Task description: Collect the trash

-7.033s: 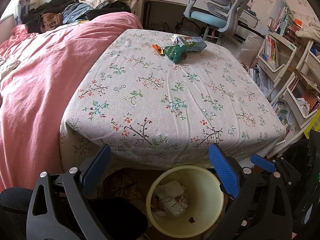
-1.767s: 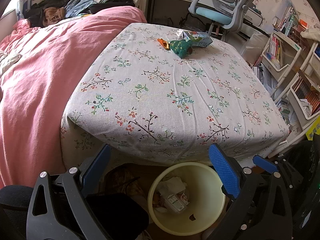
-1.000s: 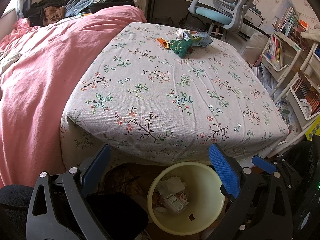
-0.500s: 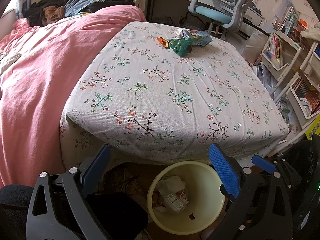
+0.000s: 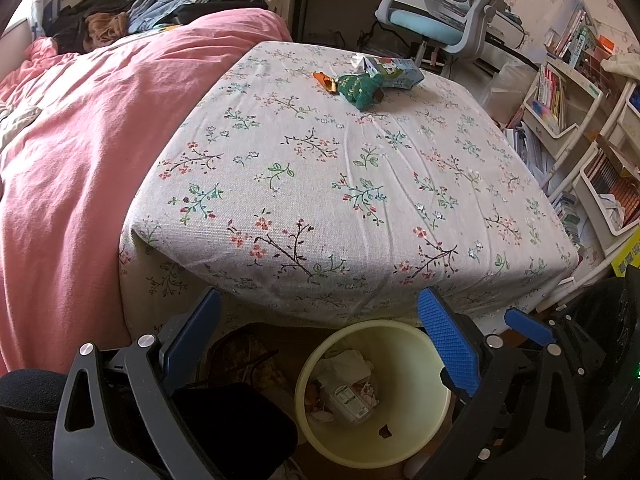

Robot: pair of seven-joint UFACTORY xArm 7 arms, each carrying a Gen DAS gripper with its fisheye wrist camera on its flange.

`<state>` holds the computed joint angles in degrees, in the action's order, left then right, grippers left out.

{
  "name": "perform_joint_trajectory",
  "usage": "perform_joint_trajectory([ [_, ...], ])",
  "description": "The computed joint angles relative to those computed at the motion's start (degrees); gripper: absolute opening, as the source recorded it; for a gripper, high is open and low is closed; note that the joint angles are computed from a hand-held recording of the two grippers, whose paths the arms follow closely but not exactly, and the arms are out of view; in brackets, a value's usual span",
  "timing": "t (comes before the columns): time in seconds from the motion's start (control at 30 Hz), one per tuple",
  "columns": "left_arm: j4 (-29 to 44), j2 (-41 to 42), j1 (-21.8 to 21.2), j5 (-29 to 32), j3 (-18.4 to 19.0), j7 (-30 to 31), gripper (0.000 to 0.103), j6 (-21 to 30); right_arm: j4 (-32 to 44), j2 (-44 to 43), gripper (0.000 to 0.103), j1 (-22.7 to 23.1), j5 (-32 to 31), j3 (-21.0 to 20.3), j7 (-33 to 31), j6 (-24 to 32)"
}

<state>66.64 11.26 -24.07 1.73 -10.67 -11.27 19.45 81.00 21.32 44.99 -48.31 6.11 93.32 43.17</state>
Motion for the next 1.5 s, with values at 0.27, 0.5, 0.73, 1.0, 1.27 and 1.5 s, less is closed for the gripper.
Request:
perform_joint_trajectory([
  [0.27, 0.2, 0.2, 0.0, 0.0, 0.0, 0.2, 0.095, 0.3, 0.1, 0.1, 0.089, 0.1, 0.0, 0.0, 0.0, 0.0],
  [0.5, 0.1, 0.0, -0.1, 0.0, 0.1, 0.1, 0.095, 0.3, 0.1, 0.1, 0.089, 0.2, 0.0, 0.0, -0.1, 0.1],
  [0.73, 0.4, 0.3, 0.1, -0.2, 0.1, 0.2, 0.095, 0.3, -0.2, -0.1, 0.089, 0.1, -0.1, 0.0, 0.1, 0.0],
  [1.0, 0.4, 0.3, 0.1, -0.2, 0.1, 0.3, 0.096, 0.3, -1.0, -0.4, 0.089, -0.1, -0.5, 0.0, 0.4, -0.5],
  [1.27, 0.5, 0.3, 0.1, -0.3, 0.1, 0.3, 0.096, 0.4, -1.0, -0.4, 0.089, -0.2, -0.5, 0.1, 0.3, -0.5],
  [1.5, 0.4, 0.2, 0.1, -0.3, 0.1, 0.3, 0.096, 0.4, -0.8, -0.3, 0.089, -0.2, -0.3, 0.2, 0.0, -0.3],
])
